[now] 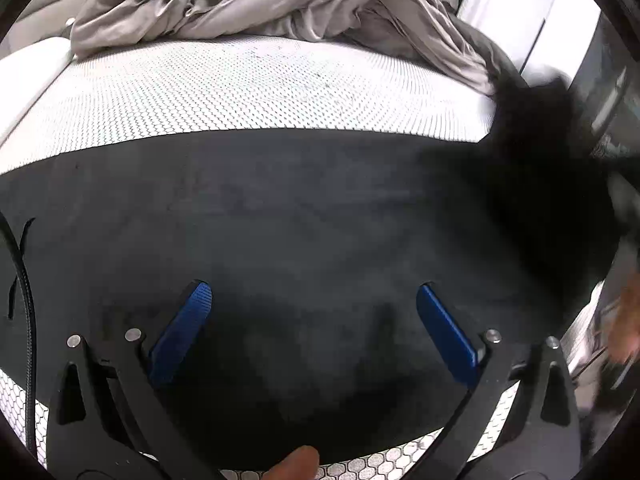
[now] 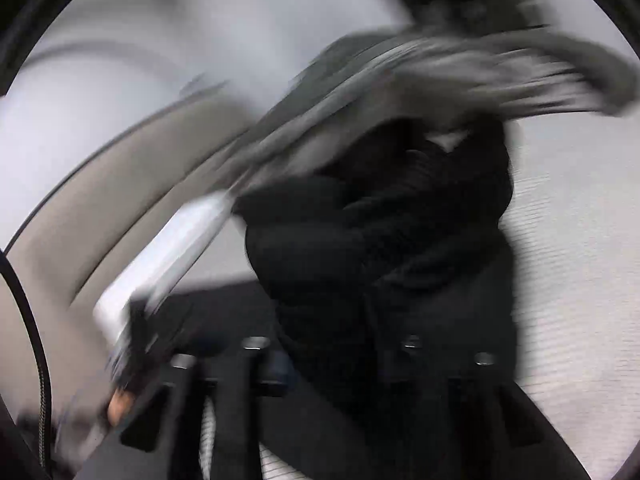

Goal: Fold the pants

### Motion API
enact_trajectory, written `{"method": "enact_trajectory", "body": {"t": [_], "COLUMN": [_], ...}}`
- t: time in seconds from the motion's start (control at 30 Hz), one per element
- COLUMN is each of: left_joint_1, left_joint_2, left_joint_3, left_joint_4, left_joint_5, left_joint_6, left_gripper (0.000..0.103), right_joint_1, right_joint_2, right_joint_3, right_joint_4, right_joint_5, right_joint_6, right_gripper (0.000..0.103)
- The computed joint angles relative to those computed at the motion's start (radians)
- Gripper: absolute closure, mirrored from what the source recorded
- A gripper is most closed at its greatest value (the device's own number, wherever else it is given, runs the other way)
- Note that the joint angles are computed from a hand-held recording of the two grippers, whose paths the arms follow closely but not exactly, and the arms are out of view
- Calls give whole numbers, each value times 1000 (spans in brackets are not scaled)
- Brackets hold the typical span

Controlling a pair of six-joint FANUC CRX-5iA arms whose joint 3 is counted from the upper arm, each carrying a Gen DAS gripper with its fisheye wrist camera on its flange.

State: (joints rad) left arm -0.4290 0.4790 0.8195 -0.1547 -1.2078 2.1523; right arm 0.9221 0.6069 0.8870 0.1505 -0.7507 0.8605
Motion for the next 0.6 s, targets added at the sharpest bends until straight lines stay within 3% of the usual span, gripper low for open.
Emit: {"method": "enact_trajectory", "body": {"t": [0.03,0.1,0.17,0.23,0.3,0.37,0.5,0.6], "left_joint_1": [2,7,17,34,51,69,92,100], "left_joint_2": [-8,-27,-42,-47,-51,-56,-25,35], "left_joint_3": [-10,-38,-70,-100,-141,-197,-267,-225], "left_joint_4": [1,16,50,123,213,328,572,658], "left_joint_5": [11,42,81,127,191,272,356,322], "left_joint_6": [5,0,-15,-45,-85,-156,-285,-325], "left_gripper": [1,1,2,10,24,25,32,32], "right_joint_1": [6,23,19,16,14,8,-16,-23], "right_joint_2": [43,105,89,6,-60,-64,45,37], "right_joint_3": [87,204,185,25,-125,-170,4,-33], "right_joint_4": [-79,-108,-148,-66,89,227,126,90], "right_joint_5": [-43,-134,-127,-35,18,-80,-336,-323], "right_joint_6": [125,255,297,194,21,-141,-56,-10], "right_gripper": [43,42,41,34,31,31,31,30]}}
